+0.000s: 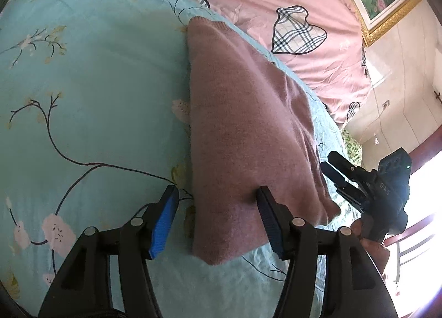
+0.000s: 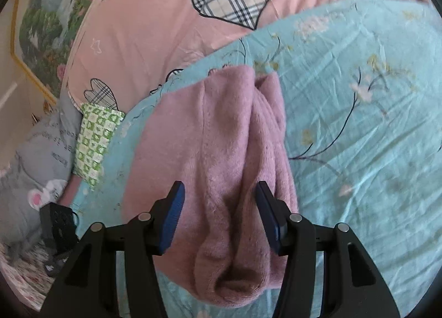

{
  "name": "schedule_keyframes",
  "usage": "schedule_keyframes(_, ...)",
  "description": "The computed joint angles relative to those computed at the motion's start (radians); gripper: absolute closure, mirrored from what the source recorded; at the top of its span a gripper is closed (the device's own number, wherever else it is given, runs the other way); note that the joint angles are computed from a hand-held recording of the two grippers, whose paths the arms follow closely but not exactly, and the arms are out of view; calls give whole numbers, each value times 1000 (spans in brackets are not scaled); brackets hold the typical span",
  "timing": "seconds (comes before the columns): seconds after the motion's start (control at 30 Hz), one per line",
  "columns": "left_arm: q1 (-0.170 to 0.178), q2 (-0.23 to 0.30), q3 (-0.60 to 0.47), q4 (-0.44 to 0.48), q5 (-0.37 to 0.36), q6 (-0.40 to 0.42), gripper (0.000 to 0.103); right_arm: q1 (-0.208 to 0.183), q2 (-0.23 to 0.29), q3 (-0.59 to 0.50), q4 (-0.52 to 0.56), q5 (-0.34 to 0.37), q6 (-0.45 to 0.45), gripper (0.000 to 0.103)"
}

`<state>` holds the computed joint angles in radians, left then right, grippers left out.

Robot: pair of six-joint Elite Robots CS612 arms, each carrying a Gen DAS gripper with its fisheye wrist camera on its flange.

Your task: Fold small clothes

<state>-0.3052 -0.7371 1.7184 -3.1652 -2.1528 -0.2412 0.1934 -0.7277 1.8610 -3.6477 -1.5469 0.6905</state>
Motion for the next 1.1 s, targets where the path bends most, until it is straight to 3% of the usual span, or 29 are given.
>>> schedule_keyframes(0.23,-1,2,-4,16,-2,-2,43,-19,21,-41,68,63,-5,49)
schedule_keyframes(0.4,0,4,-6,11,-4,-7,43,10,2,-38,63,-24,-85,49)
schedule_keyframes(0.57,0,3,-5,0,-3,-15,43,-4,10,-59,106,-1,-86,49)
schedule_keyframes(0.63,0,3,-10,11,-5,-7,43,-17,20,-60,106,40,-58,49)
schedule_keyframes(0.7,-1,5,-14,16,-5,-2,43,-37,35,-49,54,131,-16,49)
schedule_keyframes(0.77,-2,9,-21,26,-6,-1,43,-48,46,-44,25,200,9,55)
schedule_keyframes(0.83,-1,15,-31,36,-22,-13,43,-54,50,-45,34,240,20,83)
schedule_keyframes(0.87,0,17,-35,41,-29,-21,43,-58,55,-46,28,260,33,88)
schedule_keyframes(1.0,-9,6,-50,64,-20,-1,42,-61,30,-24,-44,231,70,91)
schedule_keyframes(1.1,-20,1,-70,75,4,23,31,-57,-23,9,-127,167,17,91)
